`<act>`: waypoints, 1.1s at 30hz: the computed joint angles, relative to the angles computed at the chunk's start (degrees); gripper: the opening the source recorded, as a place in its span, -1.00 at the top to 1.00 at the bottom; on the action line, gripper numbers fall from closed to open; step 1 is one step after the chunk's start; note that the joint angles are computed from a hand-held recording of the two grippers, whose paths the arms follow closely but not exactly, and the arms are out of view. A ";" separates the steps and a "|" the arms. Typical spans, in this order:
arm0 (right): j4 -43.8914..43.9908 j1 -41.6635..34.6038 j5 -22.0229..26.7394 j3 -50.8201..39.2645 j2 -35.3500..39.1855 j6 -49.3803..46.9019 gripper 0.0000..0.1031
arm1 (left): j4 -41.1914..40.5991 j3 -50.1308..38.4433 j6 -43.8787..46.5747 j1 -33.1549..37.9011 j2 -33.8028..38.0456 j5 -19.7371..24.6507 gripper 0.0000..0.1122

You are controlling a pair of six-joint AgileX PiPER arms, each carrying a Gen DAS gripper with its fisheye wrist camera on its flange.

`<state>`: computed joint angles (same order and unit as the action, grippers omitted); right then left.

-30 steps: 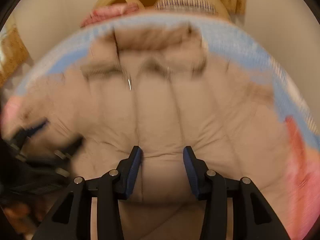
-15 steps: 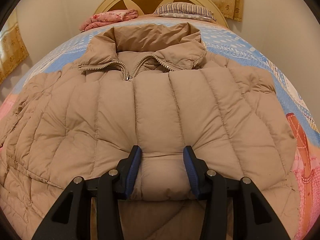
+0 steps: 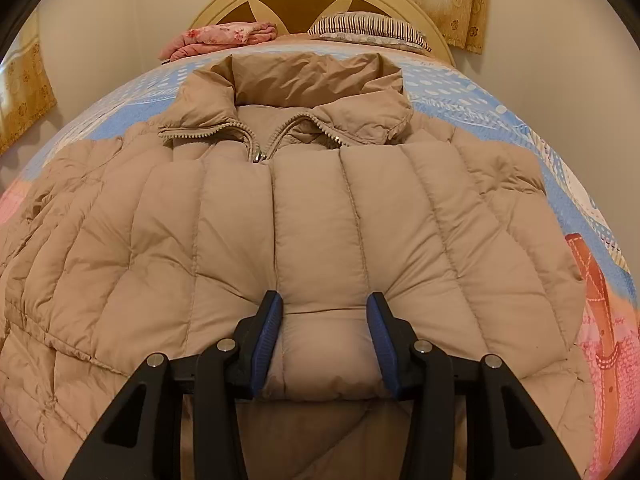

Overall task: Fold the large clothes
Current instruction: 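Grasp the other sleeve cuff with the left tool and lift it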

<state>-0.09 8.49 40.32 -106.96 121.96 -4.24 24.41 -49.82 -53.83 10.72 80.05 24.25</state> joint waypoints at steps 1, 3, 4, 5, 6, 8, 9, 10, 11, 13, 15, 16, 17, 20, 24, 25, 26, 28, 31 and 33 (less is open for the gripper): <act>0.06 0.00 -0.04 0.02 -0.01 -0.01 0.12 | -0.70 -0.69 -0.46 -0.07 1.60 -0.70 -0.65; 0.68 -0.21 -0.32 0.22 -0.07 -0.47 0.12 | -3.13 -2.79 0.05 -0.26 5.27 -1.80 -0.26; 0.87 -0.26 -0.37 0.22 -0.07 -0.61 0.12 | -1.60 -3.10 -1.90 -0.88 6.09 -1.92 -0.01; 0.79 -0.25 -0.39 0.25 -0.08 -0.58 0.12 | 2.23 -3.86 -5.78 -2.34 6.98 -0.49 0.07; 0.79 -0.26 -0.44 0.30 -0.10 -0.60 0.12 | 4.55 -4.63 -7.39 -3.55 7.39 1.18 0.29; 0.98 -0.30 -0.40 0.29 -0.10 -0.68 0.11 | 2.31 -3.06 -4.51 -2.79 5.59 -0.84 0.76; 1.33 -0.38 -0.40 0.26 -0.09 -0.89 0.11 | 2.34 -2.88 -4.55 -2.67 4.70 -0.36 0.80; 1.74 -0.50 -0.39 0.22 -0.07 -1.16 0.11 | 4.66 -2.78 -6.70 -3.06 3.55 0.35 0.82; 1.96 -0.55 -0.39 0.21 -0.09 -1.27 0.11 | 5.87 -2.46 -7.18 -2.93 2.55 0.04 0.82; 2.27 -0.59 -0.45 0.22 -0.10 -1.36 0.11 | 7.96 -2.46 -7.95 -3.57 0.35 0.64 0.84; 2.39 -0.62 -0.53 0.29 -0.15 -1.39 0.11 | 8.58 -2.70 -7.10 -3.92 -2.00 0.85 0.85; 2.48 -0.64 -0.54 0.29 -0.14 -1.45 0.11 | 8.86 -3.15 -6.71 -4.10 -2.49 1.32 0.85; 2.59 -0.65 -0.54 0.21 -0.09 -1.50 0.11 | 8.73 -4.00 -5.71 -4.36 -3.05 1.88 0.85; 2.69 -0.67 -0.63 0.26 -0.12 -1.49 0.11 | 7.05 -6.93 -2.37 -3.60 -3.26 1.77 0.85; 3.14 -0.74 -0.75 0.27 -0.09 -1.68 0.11 | 5.88 -12.61 2.49 -5.07 -2.82 2.11 0.87; 3.22 -0.73 -0.72 0.19 -0.04 -1.67 0.11 | 7.35 -13.75 1.91 -6.05 -2.61 2.76 0.87; 3.21 -0.72 -0.67 0.14 -0.03 -1.64 0.11 | 8.19 -15.65 2.20 -7.20 -2.34 3.43 0.87; 3.15 -0.70 -0.53 0.08 -0.06 -1.67 0.11 | 6.97 -19.04 5.20 -7.97 -1.35 4.29 0.87; 6.68 -1.61 3.51 -2.94 0.39 -3.96 0.11 | 6.28 -24.76 8.14 -10.50 0.47 5.70 0.88; 8.58 -1.99 4.61 -2.80 -0.85 -5.94 0.11 | 6.54 -27.86 9.30 -12.54 1.50 5.83 0.88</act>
<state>8.49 6.50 44.94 -109.76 121.11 -10.18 30.95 -77.68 -44.53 -1.83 81.54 30.07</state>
